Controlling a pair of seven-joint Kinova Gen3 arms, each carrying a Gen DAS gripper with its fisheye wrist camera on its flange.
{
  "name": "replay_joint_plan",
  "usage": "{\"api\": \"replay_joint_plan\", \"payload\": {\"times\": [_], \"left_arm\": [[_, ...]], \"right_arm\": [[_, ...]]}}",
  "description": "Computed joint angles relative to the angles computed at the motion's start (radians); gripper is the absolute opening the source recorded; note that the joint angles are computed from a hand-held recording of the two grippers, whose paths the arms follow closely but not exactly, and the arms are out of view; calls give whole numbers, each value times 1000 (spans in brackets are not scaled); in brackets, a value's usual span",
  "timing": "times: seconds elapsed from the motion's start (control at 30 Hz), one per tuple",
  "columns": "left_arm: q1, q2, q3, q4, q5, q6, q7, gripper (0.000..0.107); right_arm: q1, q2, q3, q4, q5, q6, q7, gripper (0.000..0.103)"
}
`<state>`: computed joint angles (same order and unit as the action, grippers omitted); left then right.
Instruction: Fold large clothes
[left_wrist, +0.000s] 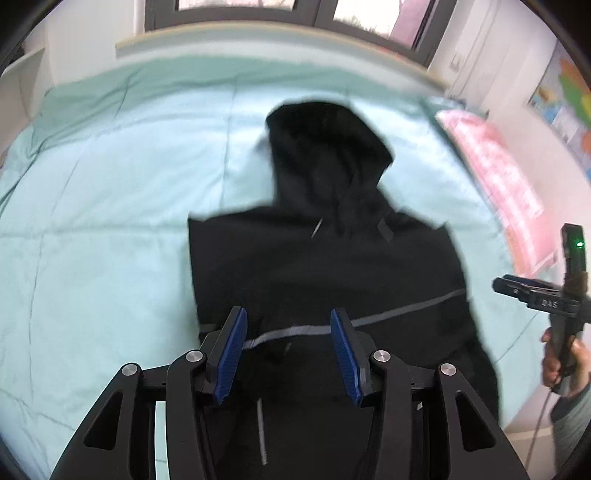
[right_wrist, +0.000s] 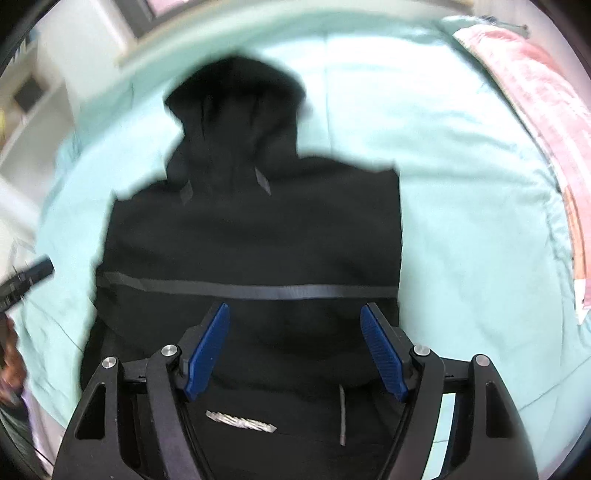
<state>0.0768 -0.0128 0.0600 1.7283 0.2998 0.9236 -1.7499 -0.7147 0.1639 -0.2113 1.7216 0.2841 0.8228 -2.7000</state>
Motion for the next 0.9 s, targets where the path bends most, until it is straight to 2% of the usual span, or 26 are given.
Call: {"api": "replay_joint_plan", "payload": {"times": [0.1,0.23,0.33,0.63,0.77,0.9], "left_arm": [[12,7,-8,-89,-7,25,19,48],[32,52,10,-194,-63,31,87,54],[31,101,12,-252,-51,29,90,54],[43,367,35,-490,-79,39,136,54],[64,534,19,-669,-104,79,183,54],[103,701,24,-854,-193,118,236,54]], "right_arm": [[24,-24,12,-79,8,22,25,78],[24,-9,18,-189,70,81,47,78],[40,14,31,-236,78,81,75,78],[96,220,98,-408,-16,50,210,78],[116,364,131,-548,-57,78,284,78],[134,509,165,-702,-95,132,344,78]]}}
